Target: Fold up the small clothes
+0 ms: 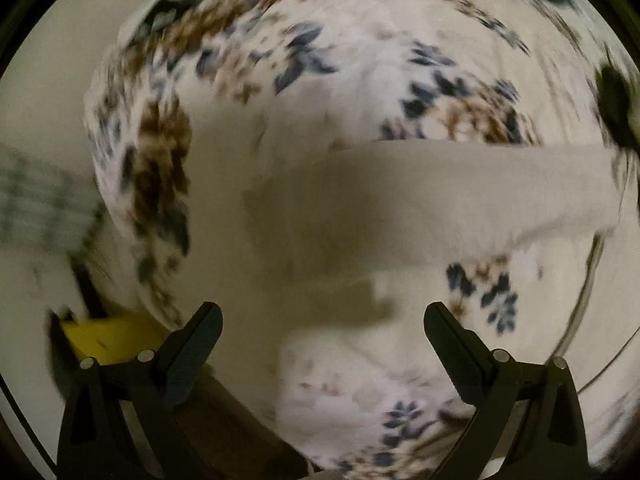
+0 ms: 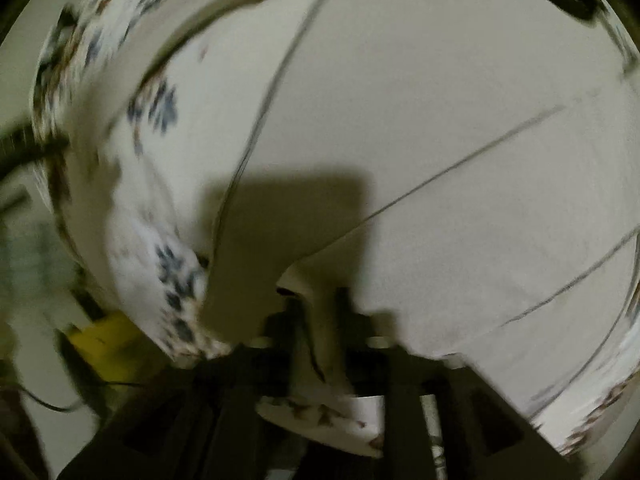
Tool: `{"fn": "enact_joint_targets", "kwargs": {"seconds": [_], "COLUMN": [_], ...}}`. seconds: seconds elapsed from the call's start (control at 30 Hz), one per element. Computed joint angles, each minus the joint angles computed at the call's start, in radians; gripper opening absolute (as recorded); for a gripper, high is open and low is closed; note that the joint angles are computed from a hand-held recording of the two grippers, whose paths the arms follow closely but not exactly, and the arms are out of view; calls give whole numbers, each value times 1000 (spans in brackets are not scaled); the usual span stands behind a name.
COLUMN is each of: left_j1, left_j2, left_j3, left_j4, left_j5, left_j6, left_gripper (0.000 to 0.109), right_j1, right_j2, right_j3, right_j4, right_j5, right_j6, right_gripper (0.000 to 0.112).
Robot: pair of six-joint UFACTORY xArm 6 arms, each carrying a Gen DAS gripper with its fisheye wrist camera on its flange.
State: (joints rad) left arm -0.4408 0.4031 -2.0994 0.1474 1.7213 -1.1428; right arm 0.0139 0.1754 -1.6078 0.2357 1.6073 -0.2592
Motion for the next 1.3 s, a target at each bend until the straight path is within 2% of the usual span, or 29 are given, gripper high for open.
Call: {"fn": "enact_joint_targets", "kwargs": {"seconds": [0.07,0.17,0.2,0.33,0.37,0.43,0.53,0.57,0.63,0.77,0.87,0.97,1.0,1.07,1.13,1.2,1.27,1.3], "left_j1": [34,98,127,192,200,208,207,205,207,196,193,208,210,200,185,159,143,134], "left_j2": [-83,-187,-229,-328,-336,-336,-293,-284,-270,-321,-400,-455,-469,-437,-390,-323,-283,-262], "left_j3": [143,346,436,674,701,732,695,685,661,684,770,880,922,904,835,724,647,599], "left_j4": [-40,-143,-202,-324,-331,-304,-248,-233,-219,-194,-187,-225,-238,-223,-171,-112,-69,-39], "left_j5": [-111,-284,-366,-561,-582,-617,-600,-594,-578,-564,-577,-690,-756,-798,-796,-728,-666,-625], "left_j6": [-38,-72,-83,-131,-136,-141,-117,-112,-84,-80,-103,-125,-132,-146,-139,-104,-81,-77], "left_gripper": [103,103,103,101,97,96,96,96,96,92,92,92,92,91,72,26,8,7], "right_j1": [-56,-142,-153,-231,-222,-207,-175,-128,-97,-70,-47,-40,-36,-35,-20,-18,-26,-32], "right_j2": [58,154,172,283,275,295,282,266,252,221,226,228,230,231,228,224,215,208], "right_j3": [-94,-240,-269,-436,-419,-443,-413,-373,-346,-290,-293,-300,-302,-306,-302,-303,-296,-288], "right_j4": [48,94,103,112,110,103,53,56,46,49,51,46,44,39,25,9,10,13], "right_j5": [35,80,86,137,124,123,99,67,46,33,33,35,34,34,25,24,24,22], "right_j6": [74,180,217,322,341,364,364,389,404,434,462,469,474,475,478,473,468,466], "right_gripper": [63,63,63,63,63,63,63,63,63,63,63,63,63,63,63,63,63,63]}}
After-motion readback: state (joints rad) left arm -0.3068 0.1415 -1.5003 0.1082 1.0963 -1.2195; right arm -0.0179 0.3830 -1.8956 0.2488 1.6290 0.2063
